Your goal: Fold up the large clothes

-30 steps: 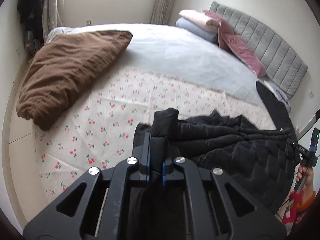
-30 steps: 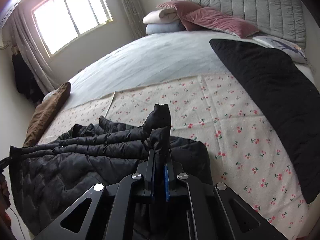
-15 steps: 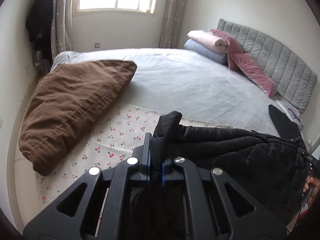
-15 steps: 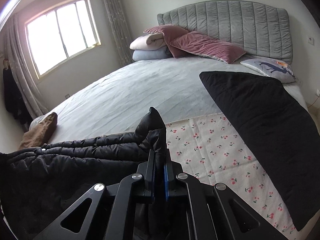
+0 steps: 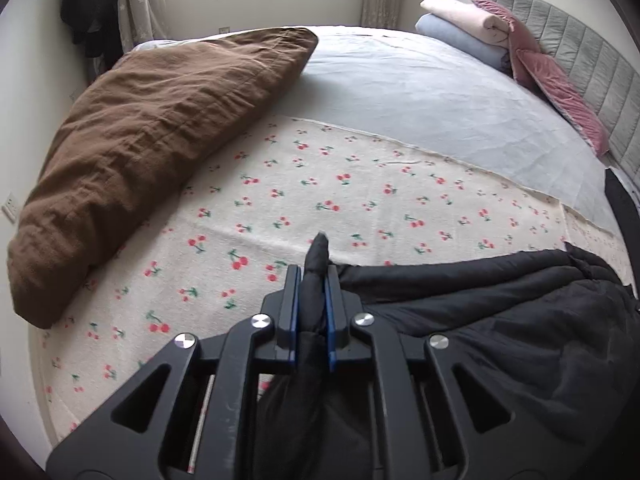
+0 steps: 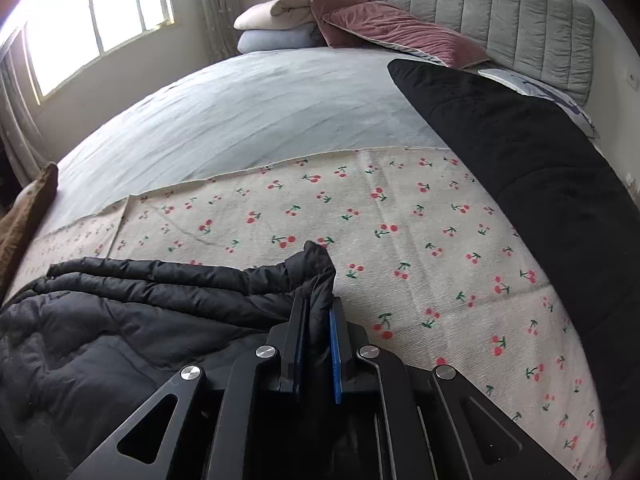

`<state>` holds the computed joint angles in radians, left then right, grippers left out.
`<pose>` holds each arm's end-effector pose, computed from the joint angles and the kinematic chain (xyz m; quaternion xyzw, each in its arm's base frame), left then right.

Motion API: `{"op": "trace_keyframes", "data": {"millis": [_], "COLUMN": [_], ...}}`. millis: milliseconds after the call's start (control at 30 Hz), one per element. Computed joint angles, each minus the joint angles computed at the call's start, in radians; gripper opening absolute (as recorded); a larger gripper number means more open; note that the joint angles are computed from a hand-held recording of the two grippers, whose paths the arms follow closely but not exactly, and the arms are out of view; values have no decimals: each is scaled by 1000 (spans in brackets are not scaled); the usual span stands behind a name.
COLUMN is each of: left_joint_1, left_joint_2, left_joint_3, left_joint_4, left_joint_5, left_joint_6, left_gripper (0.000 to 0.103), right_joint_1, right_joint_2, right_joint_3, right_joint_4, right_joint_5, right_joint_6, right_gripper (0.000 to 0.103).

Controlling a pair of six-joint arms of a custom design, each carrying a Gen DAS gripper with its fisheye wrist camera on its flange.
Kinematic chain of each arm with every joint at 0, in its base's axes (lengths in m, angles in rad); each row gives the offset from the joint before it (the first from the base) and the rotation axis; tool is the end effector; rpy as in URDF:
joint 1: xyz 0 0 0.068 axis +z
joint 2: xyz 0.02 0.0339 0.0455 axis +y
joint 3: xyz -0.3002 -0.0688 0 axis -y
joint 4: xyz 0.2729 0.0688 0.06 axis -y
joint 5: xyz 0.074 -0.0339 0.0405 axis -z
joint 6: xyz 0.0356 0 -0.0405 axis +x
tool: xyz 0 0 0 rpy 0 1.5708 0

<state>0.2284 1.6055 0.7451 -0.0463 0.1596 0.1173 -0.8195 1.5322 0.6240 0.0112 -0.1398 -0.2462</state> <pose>0.3141 0.0672 0.1598 -0.0264 0.9424 -0.0184 0.3331 0.2028 -0.2098 0.1499 0.2440 0.9096 -0.1107 0.3175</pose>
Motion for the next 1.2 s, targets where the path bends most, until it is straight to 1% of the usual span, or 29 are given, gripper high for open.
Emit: {"op": "trace_keyframes", "data": {"millis": [33,100,133,167,200,233,267,333,400,433,467,500,533,567,633,667,700,767,800,867,933,1033,1100,1200], "left_joint_1": [-2,10,20,36,50,69,93,147,209,234,265,298,324,371,446,493,541,627,676,740,785,813,825,841], "left_joint_2": [-6,-22,-29,-52,-68,-89,-110,-157,-209,-224,-242,-257,-270,-287,-302,-303,-297,-263,-231,-173,-134,-109,-71,29], "left_joint_3": [0,-1,0,-9,-12,-15,-13,-12,-12,-6,4,15,18,21,24,28,35,52,63,72,49,-3,-33,-29], "left_joint_4": [2,1,-5,-9,-16,-32,-59,-114,-189,-233,-299,-371,-423,-496,-594,-652,-712,-830,-905,-1012,-1060,-1032,-1005,-1025], "left_joint_5": [-34,-66,-65,-63,-58,-47,-22,53,151,195,239,280,310,356,416,450,481,527,547,554,531,502,492,516], "left_joint_6": [14,56,76,101,119,138,153,170,192,206,232,268,301,359,456,520,587,713,793,918,1010,1072,1091,1095], "left_gripper": [14,19,26,30,34,44,56,68,76,83,85,85,85,85,85,86,86,86,86,86,86,86,86,83], "right_joint_1": [-7,-24,-39,-63,-109,-138,-163,-217,-262,-276,-306,-334,-368,-395,-496,-532,-583,-654,-678,-743,-794,-842,-866,-881], "right_joint_2": [-6,-31,-33,-32,-33,-39,-54,-108,-177,-205,-243,-267,-280,-291,-288,-280,-263,-232,-222,-190,-158,-70,-9,42], "right_joint_3": [0,-3,3,15,36,46,49,42,32,31,30,36,47,54,91,104,124,147,151,151,141,122,107,74], "right_joint_4": [-1,-16,-27,-53,-107,-140,-167,-222,-296,-331,-386,-441,-504,-552,-713,-772,-851,-941,-966,-1015,-1031,-1024,-1015,-970], "right_joint_5": [17,65,74,59,10,-22,-49,-112,-172,-197,-245,-291,-341,-377,-478,-503,-525,-539,-541,-530,-508,-477,-460,-445], "right_joint_6": [-6,-11,-12,-13,-12,-16,-22,-57,-111,-135,-178,-216,-258,-288,-410,-456,-526,-628,-660,-745,-803,-841,-858,-861], "right_gripper": [10,14,16,17,18,21,25,29,38,47,53,55,59,63,67,68,69,70,71,73,73,74,74,74]}}
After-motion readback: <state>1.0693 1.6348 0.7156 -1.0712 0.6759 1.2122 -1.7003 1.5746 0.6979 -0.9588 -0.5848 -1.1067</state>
